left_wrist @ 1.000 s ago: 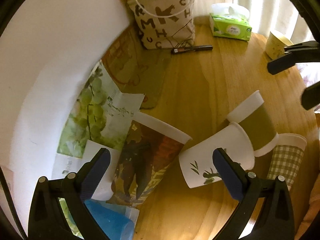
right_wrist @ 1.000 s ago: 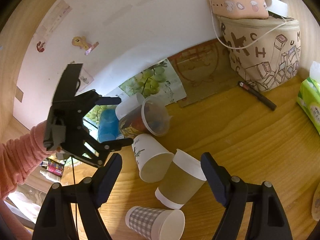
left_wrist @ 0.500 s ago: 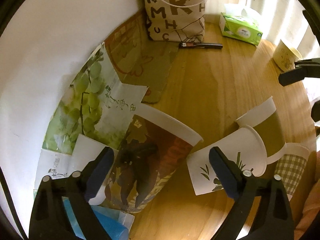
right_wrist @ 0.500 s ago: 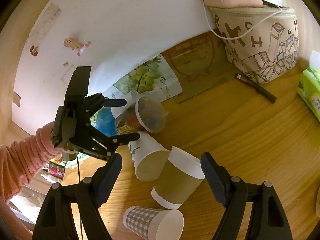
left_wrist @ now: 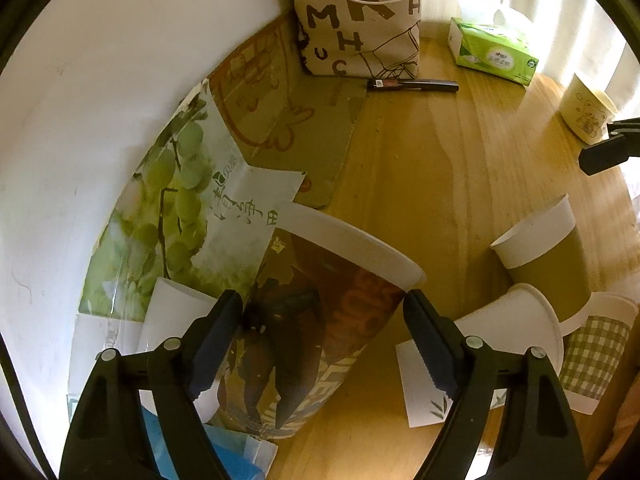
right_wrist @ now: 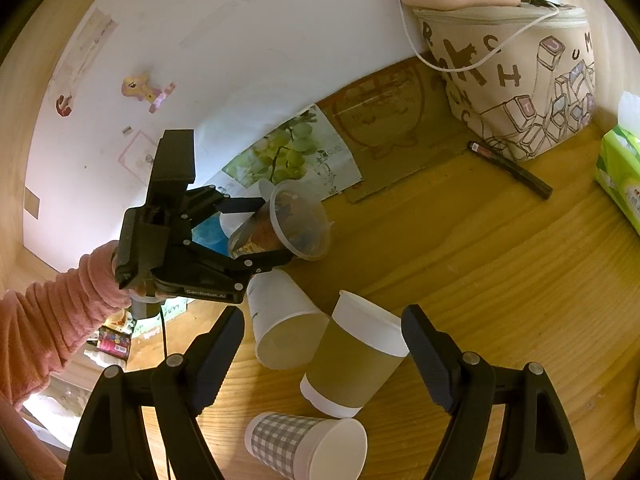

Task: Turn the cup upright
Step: 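Straddle the brown cup's body with the left gripper fingers and close, then lift the brown printed cup off the table with the left gripper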

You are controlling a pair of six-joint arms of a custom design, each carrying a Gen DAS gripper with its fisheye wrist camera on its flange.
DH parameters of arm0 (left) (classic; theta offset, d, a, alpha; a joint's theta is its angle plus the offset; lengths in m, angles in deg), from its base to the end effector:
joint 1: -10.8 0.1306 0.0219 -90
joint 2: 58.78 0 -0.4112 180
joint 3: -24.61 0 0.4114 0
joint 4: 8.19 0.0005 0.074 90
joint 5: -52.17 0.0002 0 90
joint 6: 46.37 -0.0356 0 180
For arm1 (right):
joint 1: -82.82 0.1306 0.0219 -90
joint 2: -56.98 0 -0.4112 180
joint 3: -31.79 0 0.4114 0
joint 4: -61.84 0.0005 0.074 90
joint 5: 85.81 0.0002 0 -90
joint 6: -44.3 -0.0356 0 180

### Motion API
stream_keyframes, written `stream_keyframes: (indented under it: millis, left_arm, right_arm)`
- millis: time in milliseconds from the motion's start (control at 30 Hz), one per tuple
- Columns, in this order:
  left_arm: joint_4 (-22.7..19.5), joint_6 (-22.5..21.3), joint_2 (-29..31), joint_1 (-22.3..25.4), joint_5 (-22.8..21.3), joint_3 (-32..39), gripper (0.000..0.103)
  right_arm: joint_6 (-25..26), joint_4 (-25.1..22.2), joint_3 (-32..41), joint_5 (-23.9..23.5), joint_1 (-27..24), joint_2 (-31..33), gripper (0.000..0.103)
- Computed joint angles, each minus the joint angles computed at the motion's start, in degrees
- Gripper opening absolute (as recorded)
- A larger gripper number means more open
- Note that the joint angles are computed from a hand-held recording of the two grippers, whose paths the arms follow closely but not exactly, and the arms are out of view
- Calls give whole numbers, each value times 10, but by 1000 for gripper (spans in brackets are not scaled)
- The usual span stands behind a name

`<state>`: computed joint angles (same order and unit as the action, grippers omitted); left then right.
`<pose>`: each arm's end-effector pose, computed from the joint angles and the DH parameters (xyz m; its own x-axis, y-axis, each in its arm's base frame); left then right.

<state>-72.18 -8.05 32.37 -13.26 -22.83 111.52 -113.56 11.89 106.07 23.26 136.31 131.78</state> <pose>0.4347 -0.2047 0.4106 -0.1481 0.8960 -0.4185 0.9638 0.2256 0.1419 0.2441 0.3093 0.4405 -0.7620 0.4420 -0.4733 0.1854 0.8491 0.4946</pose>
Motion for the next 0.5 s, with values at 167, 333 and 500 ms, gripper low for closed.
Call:
stream_keyframes:
  millis: [167,333,500]
  left_arm:
    - [14,8,-7,-6,-18,-6,77]
    - [18,20,-10,-13,-42,-7,74]
    - [20,40,-12,-24,-71,-7,71]
  right_arm:
    - [-3,9,-3,-3,1,-2,81]
    - [0,16,-2,-5,1,-1,81]
    - [3,27,-3,-3,6,-4,81]
